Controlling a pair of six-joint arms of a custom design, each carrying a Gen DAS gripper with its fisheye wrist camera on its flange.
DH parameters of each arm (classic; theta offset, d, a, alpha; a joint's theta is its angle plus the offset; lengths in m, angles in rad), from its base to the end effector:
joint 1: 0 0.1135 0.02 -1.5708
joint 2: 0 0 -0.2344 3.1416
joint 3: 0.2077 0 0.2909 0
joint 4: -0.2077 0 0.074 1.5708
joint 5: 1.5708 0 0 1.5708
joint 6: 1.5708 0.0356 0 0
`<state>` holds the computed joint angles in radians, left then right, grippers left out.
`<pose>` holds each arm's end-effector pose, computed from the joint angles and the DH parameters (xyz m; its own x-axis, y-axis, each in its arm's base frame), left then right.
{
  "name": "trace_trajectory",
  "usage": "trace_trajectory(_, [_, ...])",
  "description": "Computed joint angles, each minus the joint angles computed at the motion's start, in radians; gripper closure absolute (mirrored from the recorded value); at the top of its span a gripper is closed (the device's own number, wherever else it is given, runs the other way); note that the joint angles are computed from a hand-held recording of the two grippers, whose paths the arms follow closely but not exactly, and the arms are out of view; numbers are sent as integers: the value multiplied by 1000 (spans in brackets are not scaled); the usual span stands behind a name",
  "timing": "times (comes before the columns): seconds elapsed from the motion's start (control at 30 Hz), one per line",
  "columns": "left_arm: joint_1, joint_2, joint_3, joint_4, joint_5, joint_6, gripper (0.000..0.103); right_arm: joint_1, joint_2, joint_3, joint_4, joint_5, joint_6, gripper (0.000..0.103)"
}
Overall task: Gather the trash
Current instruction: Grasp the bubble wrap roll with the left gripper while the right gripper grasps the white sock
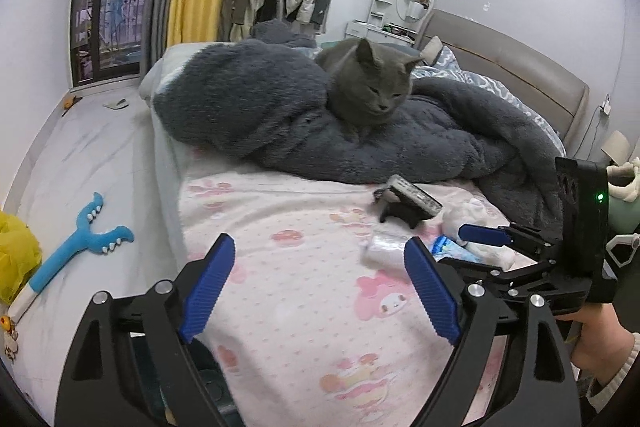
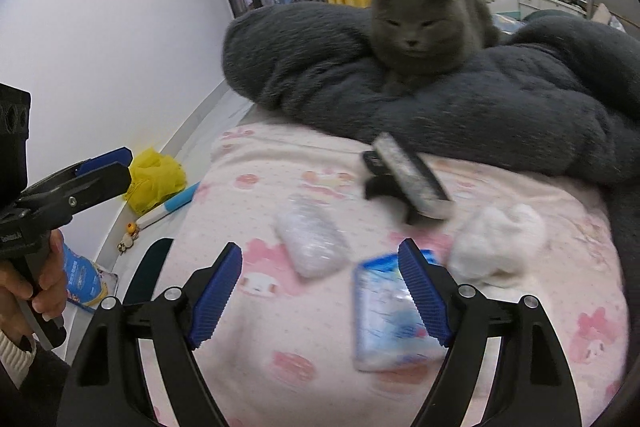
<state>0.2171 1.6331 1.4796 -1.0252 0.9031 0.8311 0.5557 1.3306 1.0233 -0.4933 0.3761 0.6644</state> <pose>0.3593 0.0506 0.2745 -0.4903 0.3602 -0.7936 0.7742 0.5982 -0.2069 0.2858 0.1621 0.2354 -0.6486 0.2723 -0.7107 0.1607 0.9618 0.2218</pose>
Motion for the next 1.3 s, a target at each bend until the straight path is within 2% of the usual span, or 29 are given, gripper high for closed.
trace_trajectory(0.27, [-89, -78, -111, 77, -45, -47, 14, -43, -173, -154, -25, -2, 12, 22])
trace_trajectory(0.5, [-147, -129, -190, 152, -72, -40, 10, -76, -290, -260, -34, -16, 15, 22])
trace_trajectory(0.8, [-202, -94, -204, 184, -79, -53, 9, -108, -391, -331, -61, -8, 1, 22])
trace_trajectory(0.97, [-219, -54, -183, 159, -69, -56, 8, -136, -412, -356, -87, 1, -1, 22])
trace_trajectory(1.3, [-278, -59, -237, 214, -119, -59, 8, -179, -429, -368, -150, 22, 2, 51])
